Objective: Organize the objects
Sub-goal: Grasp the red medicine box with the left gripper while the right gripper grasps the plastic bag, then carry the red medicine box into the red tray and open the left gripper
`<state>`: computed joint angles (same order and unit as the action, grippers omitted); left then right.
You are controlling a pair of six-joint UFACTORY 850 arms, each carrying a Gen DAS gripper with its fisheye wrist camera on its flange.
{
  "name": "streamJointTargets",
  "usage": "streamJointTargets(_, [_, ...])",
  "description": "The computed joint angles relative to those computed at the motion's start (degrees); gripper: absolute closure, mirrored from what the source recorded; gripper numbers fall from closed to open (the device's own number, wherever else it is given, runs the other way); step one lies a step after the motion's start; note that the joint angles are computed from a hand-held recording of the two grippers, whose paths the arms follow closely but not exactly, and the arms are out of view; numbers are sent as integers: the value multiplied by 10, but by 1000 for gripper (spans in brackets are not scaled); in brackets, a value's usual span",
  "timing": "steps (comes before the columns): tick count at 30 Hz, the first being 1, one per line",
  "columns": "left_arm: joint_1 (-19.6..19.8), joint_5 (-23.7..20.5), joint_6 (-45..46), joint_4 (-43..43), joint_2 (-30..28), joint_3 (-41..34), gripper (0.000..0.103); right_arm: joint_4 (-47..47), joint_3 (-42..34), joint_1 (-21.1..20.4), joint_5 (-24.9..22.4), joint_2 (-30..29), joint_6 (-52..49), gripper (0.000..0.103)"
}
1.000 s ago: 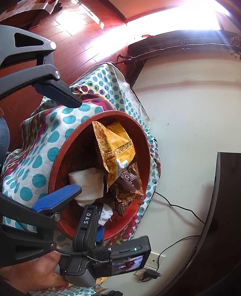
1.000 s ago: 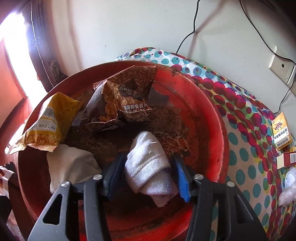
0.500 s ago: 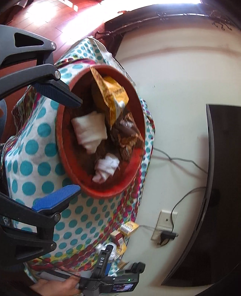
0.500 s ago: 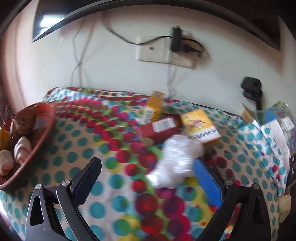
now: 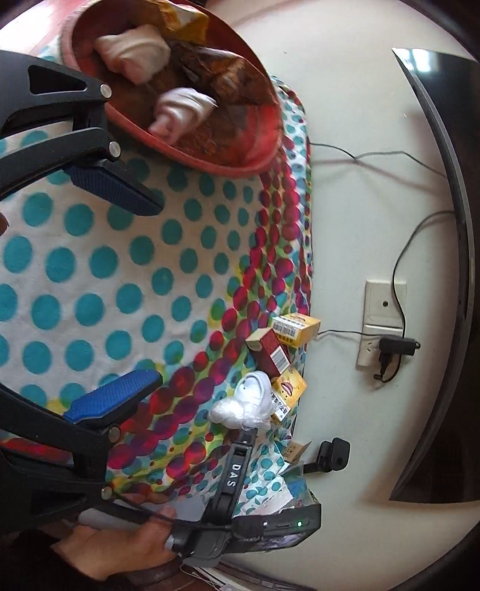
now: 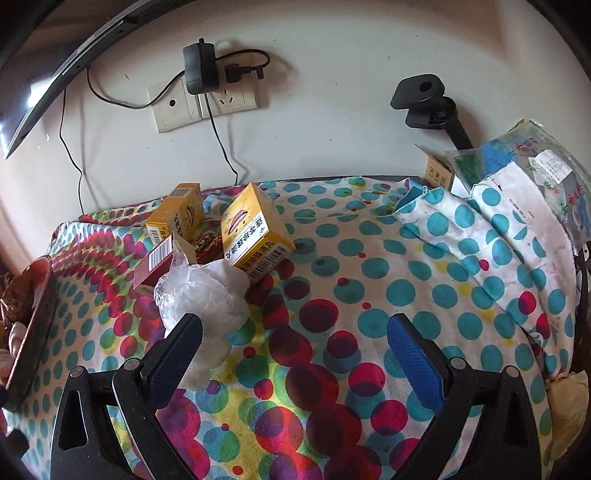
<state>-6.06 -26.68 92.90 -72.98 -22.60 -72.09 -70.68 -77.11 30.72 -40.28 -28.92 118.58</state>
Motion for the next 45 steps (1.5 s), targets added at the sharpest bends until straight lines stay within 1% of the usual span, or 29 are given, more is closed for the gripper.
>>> streamJointTargets(2, [-28,29,-16,25,-29,-39,16,-35,17,0,14,11,44,3])
streamJointTargets(4, [-49,44,-85,101,-66,-92,16,-56,36,0,5,23,98,3])
streamJointTargets(5, [-56,42,-115,131,-84,-118,16,-59,43,0,-1,28,122,3])
streamJointTargets(6, [-64,34,-166,180,-107,-150,16,-62,53,-2,-1,35,148,3])
streamJointTargets(7, [-70,26,-211,226,-127,-180,16,-64,65,-8,11,41,174,3])
streamJointTargets(9, [-83,16,-259,287,-160,-227,16,-66,84,-24,54,52,216,3])
streamJointTargets(10, [-89,12,-266,302,-171,-242,16,-68,92,-31,73,55,233,3])
streamJointTargets(11, [-95,13,-265,310,-180,-254,16,-86,100,-33,80,60,258,3])
streamJointTargets(13, [-106,2,-288,351,-202,-282,16,-117,107,-31,82,64,288,3])
streamJointTargets(16, [-117,4,-301,386,-224,-310,18,-121,107,-33,89,63,290,3])
streamJointTargets(17, [-119,-6,-307,392,-232,-323,20,-126,108,-32,90,63,293,3])
streamJointTargets(19, [-120,-26,-310,393,-250,-350,24,-128,107,-33,93,63,292,3])
streamJointTargets(20, [-123,-37,-321,405,-259,-366,36,-128,106,-34,96,62,290,3])
streamJointTargets(21, [-125,-53,-329,415,-270,-382,52,-126,104,-34,97,61,288,3])
streamJointTargets(22, [-124,-68,-320,401,-275,-392,58,-129,105,-35,98,61,289,3])
streamJointTargets(23, [-124,-74,-325,404,-277,-396,69,-129,106,-35,98,62,290,3])
streamJointTargets(24, [-123,-77,-310,389,-274,-391,72,-131,106,-34,98,62,292,3])
streamJointTargets(25, [-122,-78,-284,366,-268,-382,72,-131,105,-34,97,61,292,3])
streamJointTargets(27, [-119,-53,-261,340,-247,-349,72,-130,104,-34,95,60,293,3])
streamJointTargets(29, [-112,-54,-242,292,-227,-322,72,-133,106,-33,94,60,297,3])
streamJointTargets(30, [-110,-38,-230,276,-211,-298,72,-137,106,-33,93,60,301,3])
streamJointTargets(31, [-107,-31,-223,262,-195,-276,72,-143,109,-32,93,62,307,3])
streamJointTargets(32, [-100,-38,-216,241,-180,-255,72,-146,110,-32,93,62,310,3])
streamJointTargets(34, [-90,-21,-196,208,-140,-198,72,-154,112,-32,93,64,318,3])
streamJointTargets(37, [-70,-17,-157,154,-89,-121,72,-170,115,-32,95,65,328,3])
streamJointTargets(39, [-61,14,-108,106,-58,-74,72,-176,116,-33,99,66,331,3])
streamJointTargets(41, [-46,17,-86,70,-35,-42,72,-181,116,-32,98,66,332,3])
streamJointTargets(43, [-32,31,-53,31,-17,-15,72,-189,116,-30,94,66,332,3])
streamJointTargets(45, [-16,33,-25,3,-8,-5,72,-188,111,-30,100,64,318,3])
